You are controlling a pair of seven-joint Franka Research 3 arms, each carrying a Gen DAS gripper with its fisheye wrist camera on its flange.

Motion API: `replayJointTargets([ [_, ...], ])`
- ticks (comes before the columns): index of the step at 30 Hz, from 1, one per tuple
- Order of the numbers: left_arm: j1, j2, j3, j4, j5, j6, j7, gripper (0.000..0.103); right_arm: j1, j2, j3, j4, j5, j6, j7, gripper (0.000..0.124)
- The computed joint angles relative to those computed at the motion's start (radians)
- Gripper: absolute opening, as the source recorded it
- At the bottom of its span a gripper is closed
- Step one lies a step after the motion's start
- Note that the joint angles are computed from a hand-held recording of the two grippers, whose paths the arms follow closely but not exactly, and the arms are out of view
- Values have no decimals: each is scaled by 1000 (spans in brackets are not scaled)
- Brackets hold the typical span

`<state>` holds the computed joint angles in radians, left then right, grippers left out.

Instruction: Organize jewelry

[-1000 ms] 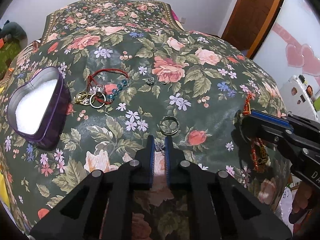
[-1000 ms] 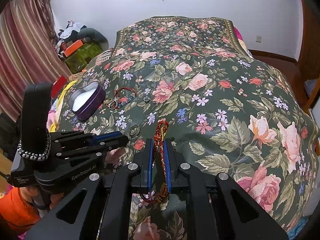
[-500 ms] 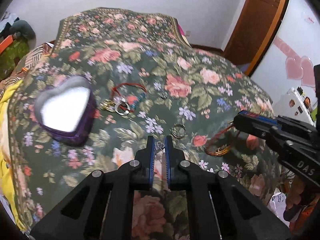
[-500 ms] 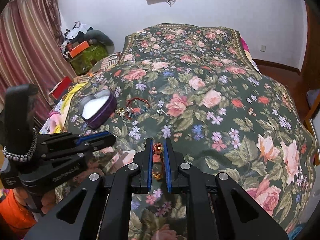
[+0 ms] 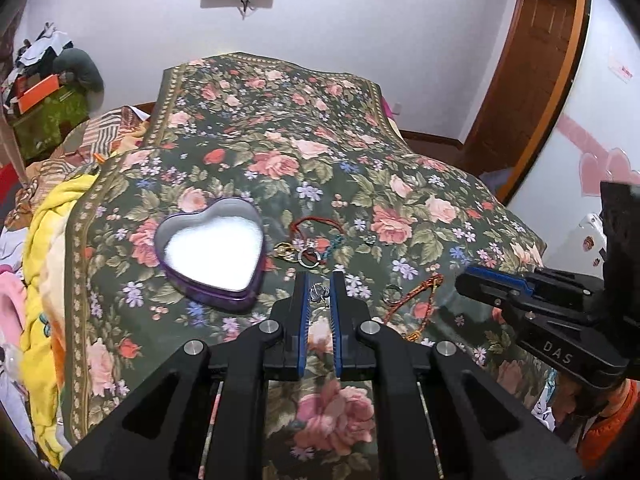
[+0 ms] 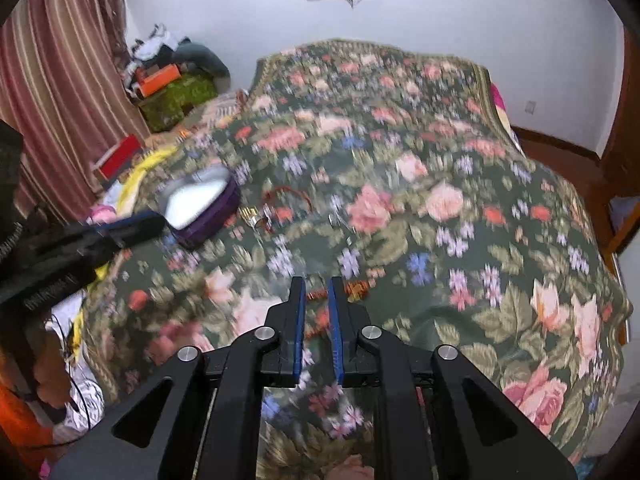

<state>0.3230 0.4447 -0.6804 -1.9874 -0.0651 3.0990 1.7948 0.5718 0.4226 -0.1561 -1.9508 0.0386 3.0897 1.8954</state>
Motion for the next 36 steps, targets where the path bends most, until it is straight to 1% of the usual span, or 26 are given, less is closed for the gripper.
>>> replayJointTargets([
  [1, 3, -1, 0, -3, -1, 2, -1, 9, -1, 6, -1, 7, 2, -28, 2, 30],
  [2, 9, -1, -4, -6, -2, 3, 0, 9, 10, 8, -14, 7, -8, -42, 14, 35],
  [4, 22, 2, -13, -10, -5, 3, 1, 9, 18, 12, -25, 6, -29, -55, 29, 36],
  [7, 24, 6, -11, -12, -3, 1, -2, 9, -49, 24, 49, 27, -8, -89, -9, 37],
  [9, 20, 12, -7, -7, 0, -4, -4, 9, -98, 37, 107, 48, 23, -118, -46, 41],
  [11, 15, 14, -1, -5, 2, -4, -6, 9, -137, 48, 158, 57, 59, -120, -88, 52],
  [12, 9, 14, 5, -4, 3, -4, -9, 9, -144, 52, 170, 60, 71, -119, -103, 54],
  [14, 10, 18, 6, -1, 4, -6, -10, 9, -125, 65, 157, 73, 69, -120, -108, 58],
  [17, 8, 26, 11, 9, 2, -14, -12, 9, -88, 82, 123, 94, 45, -135, -101, 59],
  [22, 9, 39, 16, 20, -11, -25, -12, 9, 2, 128, 25, 137, -40, -151, -29, 59],
  [24, 10, 41, 17, 22, -16, -29, -10, 9, 22, 132, 2, 141, -71, -152, -6, 56],
  [26, 8, 39, 19, 21, -20, -30, -9, 9, 45, 128, -26, 129, -100, -141, 29, 38],
  [27, 9, 37, 19, 18, -22, -28, -6, 9, 41, 125, -25, 120, -102, -132, 39, 34],
  [28, 9, 37, 20, 18, -23, -27, -5, 9, 44, 123, -32, 115, -105, -126, 55, 25],
  [29, 10, 35, 18, 14, -25, -26, -3, 9, 49, 121, -41, 109, -109, -121, 72, 21],
  [30, 12, 33, 16, 12, -27, -25, -2, 9, 51, 121, -46, 108, -113, -119, 85, 18],
  [31, 13, 33, 14, 11, -30, -23, -1, 9, 32, 116, -28, 101, -105, -110, 78, 16],
  [34, 25, 24, 1, -1, -36, -15, 1, 9, 44, 110, -41, 94, -111, -105, 101, 12],
  [36, 32, 15, -6, -10, -38, -9, 2, 9, 24, 99, -18, 83, -98, -92, 98, 6],
])
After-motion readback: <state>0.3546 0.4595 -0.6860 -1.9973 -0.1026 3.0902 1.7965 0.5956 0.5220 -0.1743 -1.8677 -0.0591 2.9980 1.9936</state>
